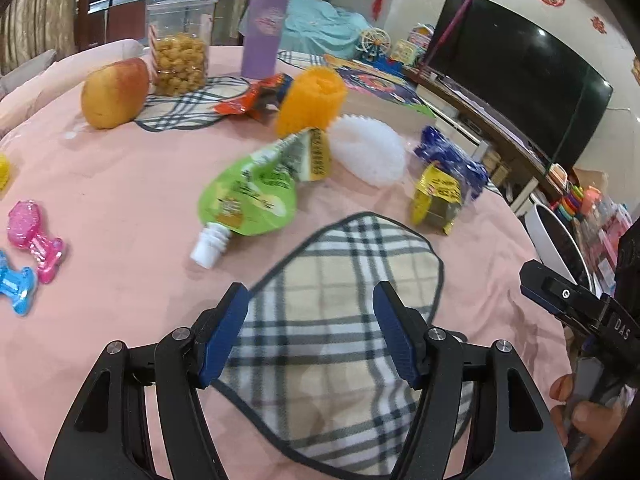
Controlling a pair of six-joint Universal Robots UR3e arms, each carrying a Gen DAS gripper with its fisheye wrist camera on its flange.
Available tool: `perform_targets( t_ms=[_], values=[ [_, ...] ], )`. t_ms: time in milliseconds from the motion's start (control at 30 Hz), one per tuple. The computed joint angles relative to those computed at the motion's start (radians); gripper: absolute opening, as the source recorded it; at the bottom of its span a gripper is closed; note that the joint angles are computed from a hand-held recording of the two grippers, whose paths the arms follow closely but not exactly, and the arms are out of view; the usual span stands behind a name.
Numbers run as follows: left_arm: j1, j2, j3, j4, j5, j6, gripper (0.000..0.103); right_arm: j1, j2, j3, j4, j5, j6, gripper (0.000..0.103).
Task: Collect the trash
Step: 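Move both open tools back over the table items, then grasp the green spouted pouch with the left tool while the right tool grasps the yellow snack bag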
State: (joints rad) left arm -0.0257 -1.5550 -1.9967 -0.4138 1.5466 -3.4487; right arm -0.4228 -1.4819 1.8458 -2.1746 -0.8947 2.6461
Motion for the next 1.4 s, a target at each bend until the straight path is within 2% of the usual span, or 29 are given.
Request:
perform_targets(
  t_ms=[333,633,900,1233,1333,1367,1400],
  values=[
    [0.074,0.027,-0.014,-0.003,-0.016,0.026,0.068,0.087,0.077,-0.038,-0.092,-0.021,0.090,0.092],
    [0.121,-0.003,0.021,-0.007,-0.025,0.066,0.075,0.148,0.156,-0.089,-0.150,-0.056,0.157,0.092],
    [0.166,-0.081,0.100,-0.018,-0.060,0.101,0.078,0.212,0.247,-0.160,-0.229,-0.100,0.246,0.092],
    [0.212,-0.227,0.252,-0.081,-0.128,0.147,0.078,0.278,0.361,-0.290,-0.247,-0.164,0.309,0.092],
    [0.211,-0.254,0.280,-0.103,-0.149,0.160,0.078,0.295,0.378,-0.301,-0.271,-0.205,0.321,0.090],
    [0.205,-0.259,0.285,-0.105,-0.145,0.163,0.078,0.296,0.382,-0.301,-0.274,-0.212,0.320,0.084],
    [0.197,-0.262,0.287,-0.102,-0.136,0.167,0.077,0.298,0.386,-0.303,-0.272,-0.216,0.317,0.073]
  ],
)
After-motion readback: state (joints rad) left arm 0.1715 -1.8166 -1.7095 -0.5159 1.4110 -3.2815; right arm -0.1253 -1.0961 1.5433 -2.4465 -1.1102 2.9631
